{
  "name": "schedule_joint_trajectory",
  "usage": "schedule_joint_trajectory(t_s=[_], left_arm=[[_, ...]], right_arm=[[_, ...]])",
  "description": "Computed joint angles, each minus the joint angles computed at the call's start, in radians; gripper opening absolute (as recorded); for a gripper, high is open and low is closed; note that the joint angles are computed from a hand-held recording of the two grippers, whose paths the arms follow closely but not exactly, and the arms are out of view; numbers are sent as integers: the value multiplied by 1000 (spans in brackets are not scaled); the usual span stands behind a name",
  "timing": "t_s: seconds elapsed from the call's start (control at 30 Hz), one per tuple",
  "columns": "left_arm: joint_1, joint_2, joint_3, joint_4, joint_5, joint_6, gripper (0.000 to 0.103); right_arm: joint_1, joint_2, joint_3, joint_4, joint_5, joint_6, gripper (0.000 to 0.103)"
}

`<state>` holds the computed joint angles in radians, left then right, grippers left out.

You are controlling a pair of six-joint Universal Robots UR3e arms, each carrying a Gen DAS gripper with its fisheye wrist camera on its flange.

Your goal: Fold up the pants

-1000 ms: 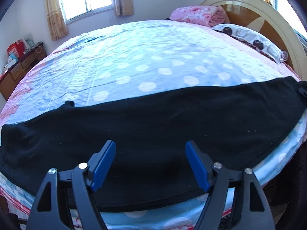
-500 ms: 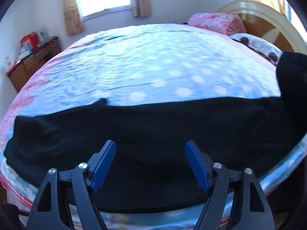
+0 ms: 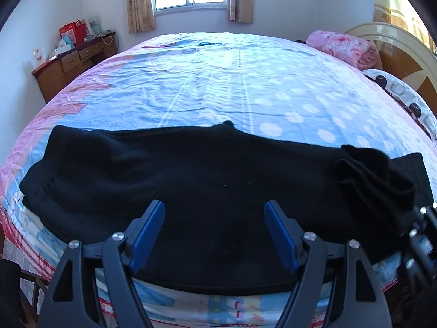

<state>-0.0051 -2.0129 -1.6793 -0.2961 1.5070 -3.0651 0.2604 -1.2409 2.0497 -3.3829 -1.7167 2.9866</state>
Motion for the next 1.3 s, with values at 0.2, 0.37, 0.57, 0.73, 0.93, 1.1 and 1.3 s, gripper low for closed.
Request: schedule_joint_trajectory(t_s=[0.2,0.37,0.57,0.73,0.93,1.1,1.3], left_arm=[[8,-2,-3,10,-9,10,78],[23,-3,-3,14,-14,4,78],[49,-6,-3,13,-23,-3,78],[56,-1,-1,9,-33,3,78],[53,26,-3,29,-66,23,78],[10,36,30,9,-110,49,78],[-88,-4,140,-73,-139,79,78]], right_arm=[[60,81,-81,-20,-92,-7,6],[104,150,-145,-23,-116,-72,7],[169,276,-188,-69,-198,-153,7],[205,348,-191,-183,-267,-251,11],[12,-3,49,20,174,-95,74],[-200,-307,252,-27,405,-9,75],[-449,-394,136,213,368,104,14]])
